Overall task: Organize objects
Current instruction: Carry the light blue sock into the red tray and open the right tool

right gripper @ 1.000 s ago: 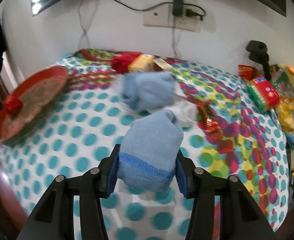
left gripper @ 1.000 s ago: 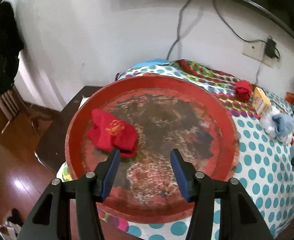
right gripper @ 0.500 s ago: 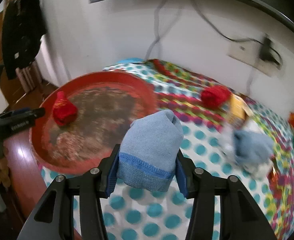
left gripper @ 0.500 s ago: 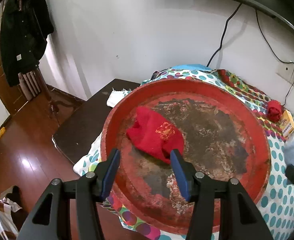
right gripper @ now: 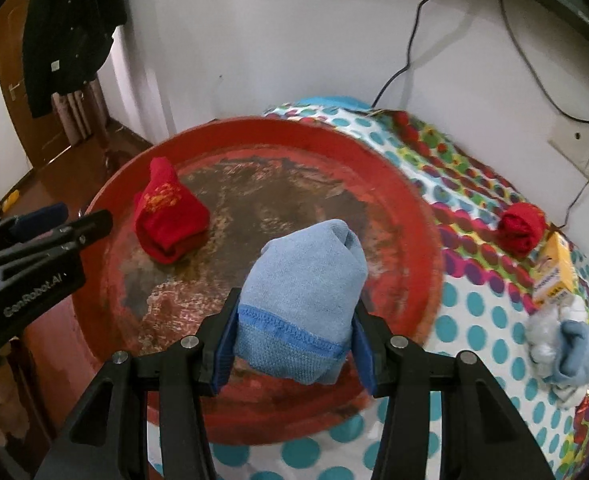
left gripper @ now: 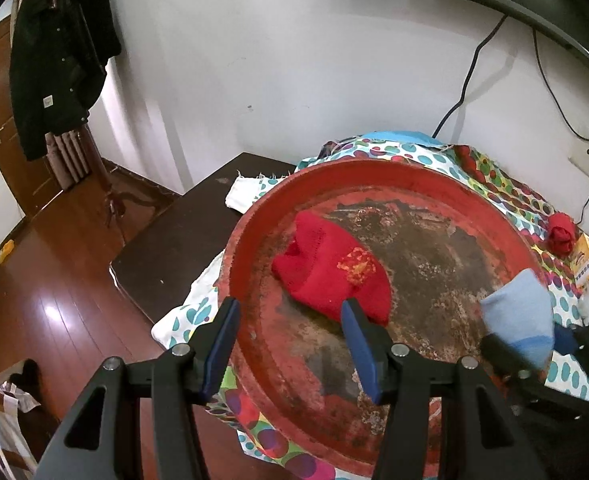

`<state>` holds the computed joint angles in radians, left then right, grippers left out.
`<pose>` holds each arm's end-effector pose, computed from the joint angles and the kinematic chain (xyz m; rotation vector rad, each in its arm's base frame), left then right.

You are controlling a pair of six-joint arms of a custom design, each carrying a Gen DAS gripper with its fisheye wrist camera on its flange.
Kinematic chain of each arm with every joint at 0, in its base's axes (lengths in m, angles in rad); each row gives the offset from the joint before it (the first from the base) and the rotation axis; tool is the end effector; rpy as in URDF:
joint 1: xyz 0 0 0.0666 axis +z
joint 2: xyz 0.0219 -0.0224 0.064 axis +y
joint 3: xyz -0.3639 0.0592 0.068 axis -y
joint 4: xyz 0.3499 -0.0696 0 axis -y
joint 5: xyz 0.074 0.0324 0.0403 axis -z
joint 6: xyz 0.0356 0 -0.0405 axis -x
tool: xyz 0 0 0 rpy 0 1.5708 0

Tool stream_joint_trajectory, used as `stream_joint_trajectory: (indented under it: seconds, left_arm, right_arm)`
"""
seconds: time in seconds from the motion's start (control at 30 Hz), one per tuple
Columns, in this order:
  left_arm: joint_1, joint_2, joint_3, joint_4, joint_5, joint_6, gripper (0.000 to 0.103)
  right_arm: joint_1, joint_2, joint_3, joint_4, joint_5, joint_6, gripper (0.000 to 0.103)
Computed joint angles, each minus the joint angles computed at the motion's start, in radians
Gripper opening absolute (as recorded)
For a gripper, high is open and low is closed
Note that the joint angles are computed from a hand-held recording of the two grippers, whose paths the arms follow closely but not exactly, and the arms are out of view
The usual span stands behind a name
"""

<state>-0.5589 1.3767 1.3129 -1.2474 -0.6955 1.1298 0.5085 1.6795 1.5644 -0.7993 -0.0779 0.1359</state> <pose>0.3455 -0.1896 0.3805 -0.7960 2.3033 0.3485 0.4733 0.2665 0.3579 -0.8227 2.3597 0.2533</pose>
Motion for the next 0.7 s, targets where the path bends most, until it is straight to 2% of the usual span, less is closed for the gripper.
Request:
stream_joint_trajectory:
  seconds: [0.23,0.27,0.3,0.37,0.7]
  left_arm:
    - [0.0,0.0,-0.002,0.01,0.001,-0.008,0.054]
    - [-0.001,0.002,0.0,0.009,0.001,-0.011,0.054]
    - [-0.002,0.004,0.002,0.009,0.001,-0.014,0.054]
    - [-0.005,0.006,0.004,0.011,-0.002,-0.015,0.054]
    - [-0.039,0.047,0.04,0.01,-0.022,-0.051,0.054]
  right_arm:
    - [0.021,0.033,0.024,-0.01,0.011,0.002,0.05]
    - [0.022,0.036,0.028,-0.013,0.014,0.001,0.057]
    - [0.021,0.035,0.026,-0.01,0.014,-0.002,0.069]
    - [0.018,0.011,-0.007,0.031,0.02,-0.011,0.078]
    - [-0.082,-0.112,-0.138,0.114,-0.011,-0.028,0.079]
